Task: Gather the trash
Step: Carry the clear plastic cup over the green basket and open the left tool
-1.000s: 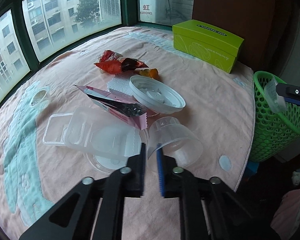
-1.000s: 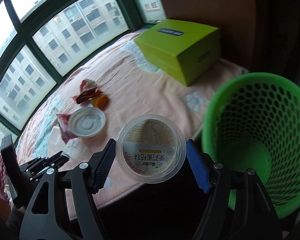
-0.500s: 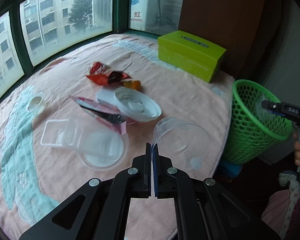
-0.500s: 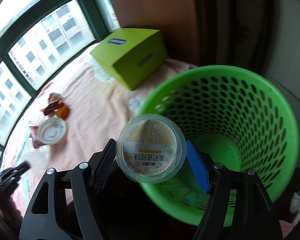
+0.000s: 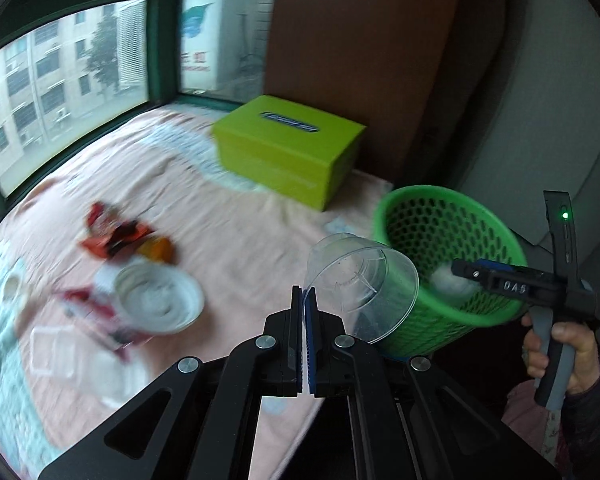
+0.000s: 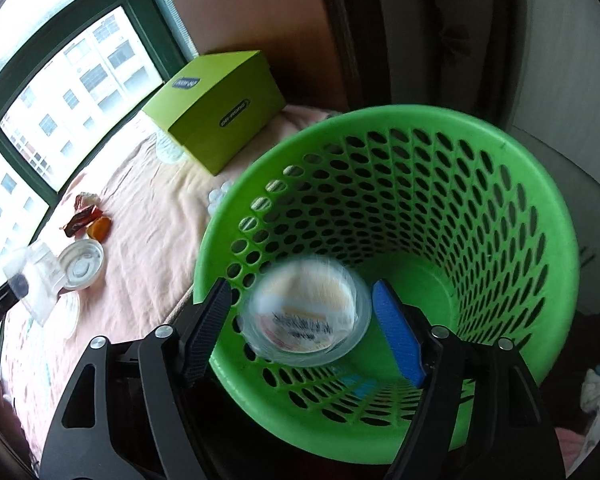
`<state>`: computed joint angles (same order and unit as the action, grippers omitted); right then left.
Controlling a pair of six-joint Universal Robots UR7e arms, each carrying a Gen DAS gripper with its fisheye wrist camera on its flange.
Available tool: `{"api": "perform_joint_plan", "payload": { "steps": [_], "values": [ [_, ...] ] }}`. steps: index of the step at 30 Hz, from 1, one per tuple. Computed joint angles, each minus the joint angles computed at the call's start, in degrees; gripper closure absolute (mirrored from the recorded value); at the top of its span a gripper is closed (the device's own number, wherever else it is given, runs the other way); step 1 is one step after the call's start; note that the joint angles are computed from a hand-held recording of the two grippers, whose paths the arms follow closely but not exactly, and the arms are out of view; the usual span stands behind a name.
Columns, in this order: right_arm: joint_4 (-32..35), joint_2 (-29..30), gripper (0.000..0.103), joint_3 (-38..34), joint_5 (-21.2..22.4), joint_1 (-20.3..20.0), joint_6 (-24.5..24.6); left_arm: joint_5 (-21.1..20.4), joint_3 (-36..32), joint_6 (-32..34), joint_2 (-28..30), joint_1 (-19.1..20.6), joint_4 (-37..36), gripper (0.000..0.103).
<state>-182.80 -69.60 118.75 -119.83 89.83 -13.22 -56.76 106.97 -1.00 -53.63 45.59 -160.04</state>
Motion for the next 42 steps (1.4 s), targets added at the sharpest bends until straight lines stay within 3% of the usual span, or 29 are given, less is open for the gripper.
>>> {"api": "perform_joint_plan", "payload": {
  "steps": [13, 26, 27, 29, 31, 36, 38, 42],
  "values": [
    [-4.66, -6.16, 0.026, 3.95, 0.06, -0.51, -3.23, -5.52, -12.45, 2.41, 11.79, -1.32, 7.04, 0.101],
    [-7.65, -10.43, 0.024, 7.45, 0.94, -2.86, -3.59, -6.88, -19.69, 0.04, 19.52, -2.14, 14.6, 0.101],
    [-7.7, -10.67, 0.024, 7.63, 0.99, -3.0, -3.51, -6.98, -19.77, -0.23, 19.78, -2.22, 14.7, 0.099],
    [-7.7, -10.94, 0.024, 7.83, 1.22, -3.26, -3.28, -7.21, -19.6, -0.56, 20.01, -2.3, 14.42, 0.074],
    [-7.63, -11.05, 0.024, 8.0, 1.11, -3.32, -3.2, -6.93, -19.01, -0.21, 20.07, -2.55, 13.12, 0.06],
    [-7.58, -11.37, 0.024, 8.47, 1.49, -3.04, -3.14, -6.36, -17.06, -0.06, 18.73, -2.91, 11.23, 0.049],
    [-7.61, -11.29, 0.024, 8.67, 1.63, -2.73, -3.23, -5.31, -15.54, -0.66, 17.47, -2.97, 10.15, 0.04],
    [-7.47, -10.52, 0.024, 8.68, 2.03, -1.96, -3.16, -3.89, -12.25, -2.34, 13.97, -2.48, 9.05, 0.04]
  ]
}}
